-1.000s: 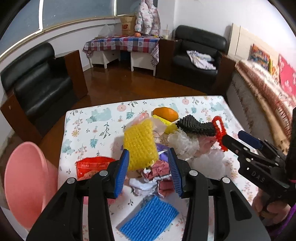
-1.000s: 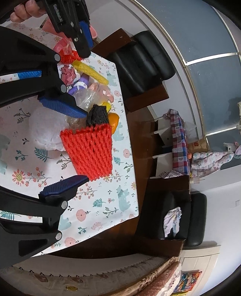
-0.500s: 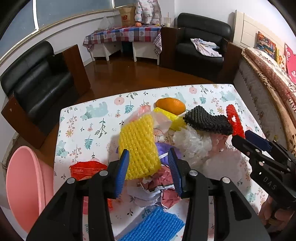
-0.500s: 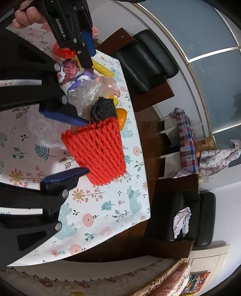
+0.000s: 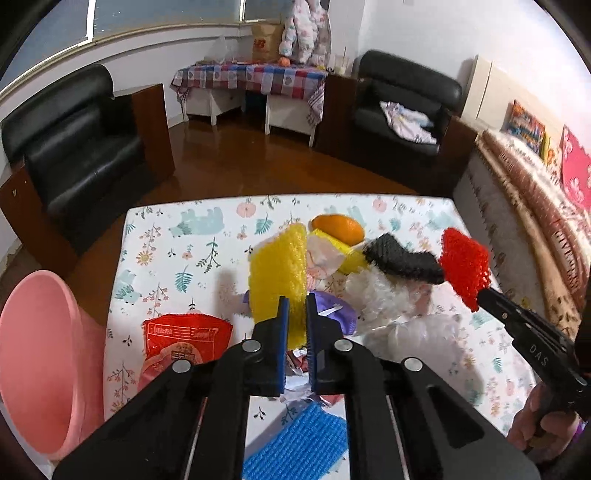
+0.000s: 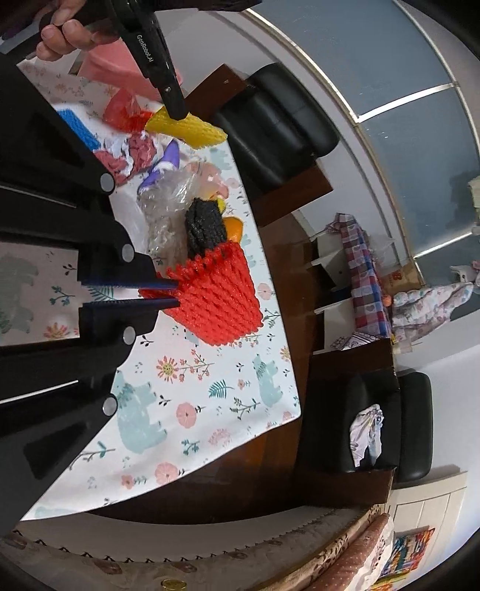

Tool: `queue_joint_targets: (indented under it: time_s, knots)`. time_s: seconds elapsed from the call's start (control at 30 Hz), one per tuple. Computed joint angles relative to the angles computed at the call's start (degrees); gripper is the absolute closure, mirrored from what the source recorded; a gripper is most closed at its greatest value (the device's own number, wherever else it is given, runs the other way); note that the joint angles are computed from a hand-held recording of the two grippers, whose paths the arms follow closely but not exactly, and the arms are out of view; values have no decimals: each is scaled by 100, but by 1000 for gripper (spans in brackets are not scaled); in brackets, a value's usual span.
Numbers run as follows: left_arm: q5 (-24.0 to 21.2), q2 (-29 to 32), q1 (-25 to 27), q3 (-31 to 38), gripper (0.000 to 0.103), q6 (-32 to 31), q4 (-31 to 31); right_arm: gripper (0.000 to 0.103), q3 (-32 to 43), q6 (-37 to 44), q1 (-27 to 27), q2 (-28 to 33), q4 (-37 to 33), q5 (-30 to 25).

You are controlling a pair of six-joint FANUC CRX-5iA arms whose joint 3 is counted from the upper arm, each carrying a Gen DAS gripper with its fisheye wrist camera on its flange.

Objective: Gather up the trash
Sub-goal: 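Carry both held mesh foams up and over to the pink bucket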

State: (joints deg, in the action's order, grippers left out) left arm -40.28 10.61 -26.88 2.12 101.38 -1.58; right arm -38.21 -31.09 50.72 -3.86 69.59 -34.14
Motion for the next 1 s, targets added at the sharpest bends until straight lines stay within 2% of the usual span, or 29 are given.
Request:
queue_joint_targets:
  time_s: [0.2, 0.47, 0.73, 1.0]
  knots:
    - [402, -452, 22, -529, 95, -386, 504, 99, -244, -199, 239, -445, 72, -168]
    - [627, -775, -60, -938, 95, -667, 859, 99, -336, -232, 745, -727, -59, -557]
    - [823, -1063, -89, -1353, 95, -814, 1093, 99, -168, -26, 993, -598, -108, -586]
    - [883, -1363, -68, -1589, 95, -708, 936, 99, 3, -77, 1031, -417, 128, -532]
